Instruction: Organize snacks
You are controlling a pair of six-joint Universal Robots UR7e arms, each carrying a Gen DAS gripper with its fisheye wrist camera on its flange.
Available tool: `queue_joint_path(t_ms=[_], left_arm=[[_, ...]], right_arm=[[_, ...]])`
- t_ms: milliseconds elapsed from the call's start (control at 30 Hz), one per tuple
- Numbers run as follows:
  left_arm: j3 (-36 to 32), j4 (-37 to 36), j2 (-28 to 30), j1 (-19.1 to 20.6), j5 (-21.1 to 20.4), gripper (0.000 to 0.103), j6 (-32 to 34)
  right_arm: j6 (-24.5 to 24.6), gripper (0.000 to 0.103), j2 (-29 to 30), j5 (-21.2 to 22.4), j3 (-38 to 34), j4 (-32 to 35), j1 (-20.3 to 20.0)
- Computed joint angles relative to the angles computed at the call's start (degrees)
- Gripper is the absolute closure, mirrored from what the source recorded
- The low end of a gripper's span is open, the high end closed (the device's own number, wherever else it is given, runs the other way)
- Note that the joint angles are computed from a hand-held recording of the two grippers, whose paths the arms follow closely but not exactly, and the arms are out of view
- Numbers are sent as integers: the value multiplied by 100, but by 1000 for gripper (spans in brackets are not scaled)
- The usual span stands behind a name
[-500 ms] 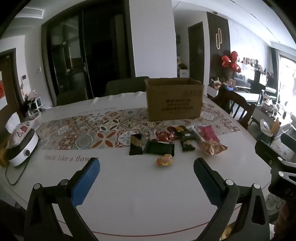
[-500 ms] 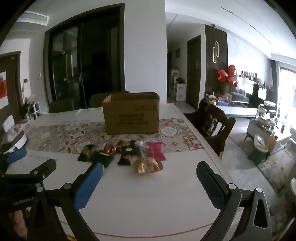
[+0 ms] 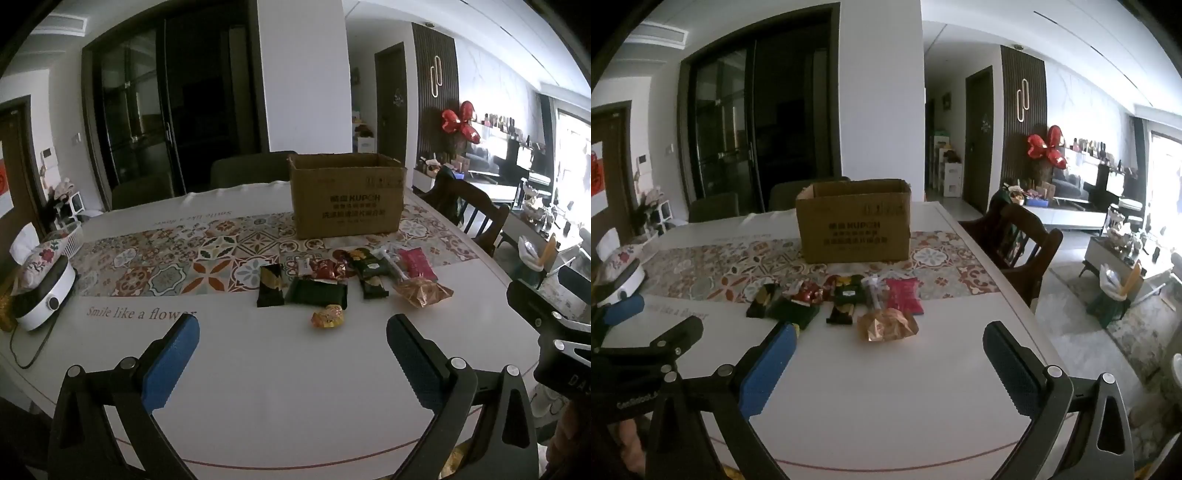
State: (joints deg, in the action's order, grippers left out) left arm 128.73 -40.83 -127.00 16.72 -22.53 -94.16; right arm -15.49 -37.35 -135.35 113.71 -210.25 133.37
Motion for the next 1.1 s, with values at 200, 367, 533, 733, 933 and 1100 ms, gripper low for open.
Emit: queue_joint_path(t_ms=[200, 367, 533, 733, 933, 1100], left_arm=[[-11, 37, 6, -17, -5, 0, -33], [-6, 28, 0, -16, -1, 0, -26], [-1, 53, 5, -22, -5, 0, -63], [-3, 60, 1, -25, 2, 0, -64], [-6, 55, -3, -28, -2, 0, -52], [-11, 71, 2, -29, 2, 0, -71]], right_arm=[[-4, 1, 0, 6, 9, -12, -1], [-5, 1, 2, 3, 15, -29, 0], [8, 1, -14, 0, 16, 0, 9], [-19, 1, 13, 5, 19, -57, 3], [-13, 1, 4, -1, 22, -51, 12], [-24, 1, 4, 2, 26, -65, 12]])
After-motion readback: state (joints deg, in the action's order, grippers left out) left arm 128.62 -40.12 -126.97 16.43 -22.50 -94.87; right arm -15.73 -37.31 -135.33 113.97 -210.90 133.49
